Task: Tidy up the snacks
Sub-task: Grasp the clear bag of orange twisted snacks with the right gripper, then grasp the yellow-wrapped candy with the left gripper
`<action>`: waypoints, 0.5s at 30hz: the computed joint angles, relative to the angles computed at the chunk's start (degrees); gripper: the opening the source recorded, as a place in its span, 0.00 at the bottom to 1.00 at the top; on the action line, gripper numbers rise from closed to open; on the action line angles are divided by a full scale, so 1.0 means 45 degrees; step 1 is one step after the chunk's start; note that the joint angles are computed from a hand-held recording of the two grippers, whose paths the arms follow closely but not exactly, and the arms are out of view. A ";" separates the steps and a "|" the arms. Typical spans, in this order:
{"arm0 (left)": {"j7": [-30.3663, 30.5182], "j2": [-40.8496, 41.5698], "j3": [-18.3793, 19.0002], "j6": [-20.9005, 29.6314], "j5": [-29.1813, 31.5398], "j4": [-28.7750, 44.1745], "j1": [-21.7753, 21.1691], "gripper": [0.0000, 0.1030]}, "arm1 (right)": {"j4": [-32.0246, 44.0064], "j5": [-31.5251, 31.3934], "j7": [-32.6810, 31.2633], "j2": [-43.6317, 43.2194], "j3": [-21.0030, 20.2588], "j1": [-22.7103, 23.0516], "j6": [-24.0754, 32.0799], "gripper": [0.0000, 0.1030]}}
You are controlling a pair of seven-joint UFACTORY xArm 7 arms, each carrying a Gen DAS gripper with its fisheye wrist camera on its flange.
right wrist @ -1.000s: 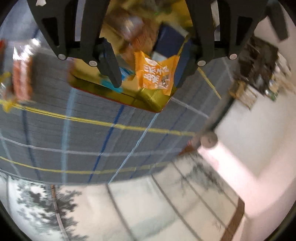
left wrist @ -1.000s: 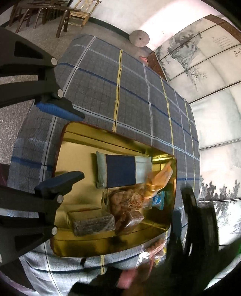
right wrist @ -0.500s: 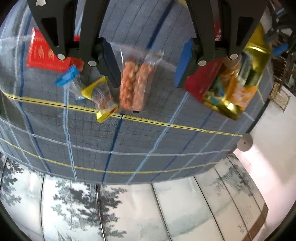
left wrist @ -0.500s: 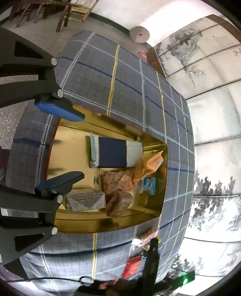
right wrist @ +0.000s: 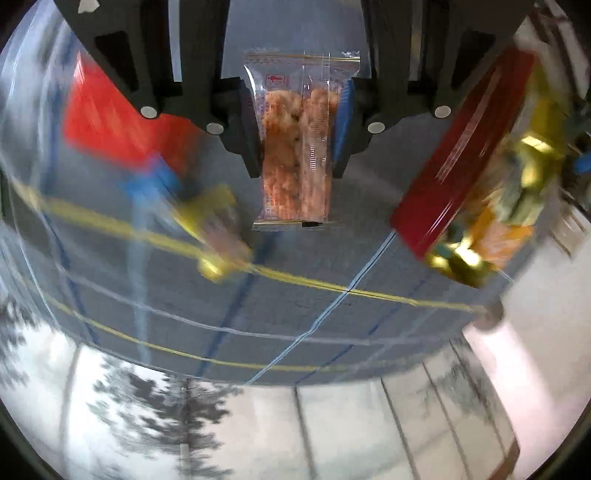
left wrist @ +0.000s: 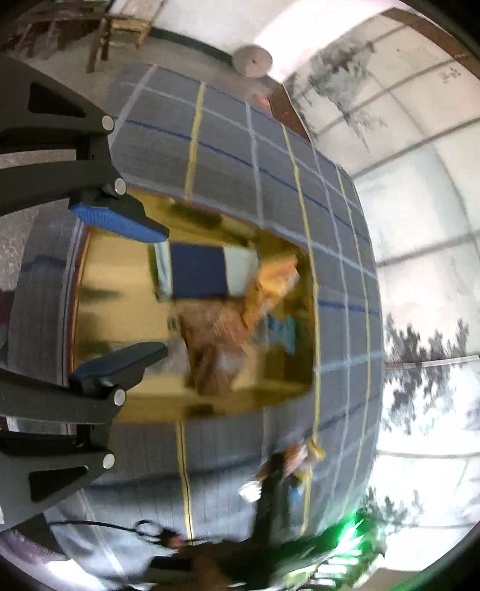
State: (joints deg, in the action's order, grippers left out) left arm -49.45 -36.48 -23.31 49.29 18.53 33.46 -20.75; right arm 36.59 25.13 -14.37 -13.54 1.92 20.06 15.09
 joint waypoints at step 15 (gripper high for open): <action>0.2145 0.6022 0.1181 -0.2232 -0.2998 0.5266 -0.1355 0.55 | -0.4982 -0.4991 0.1296 -0.6705 -0.2356 -0.7098 0.1082 0.33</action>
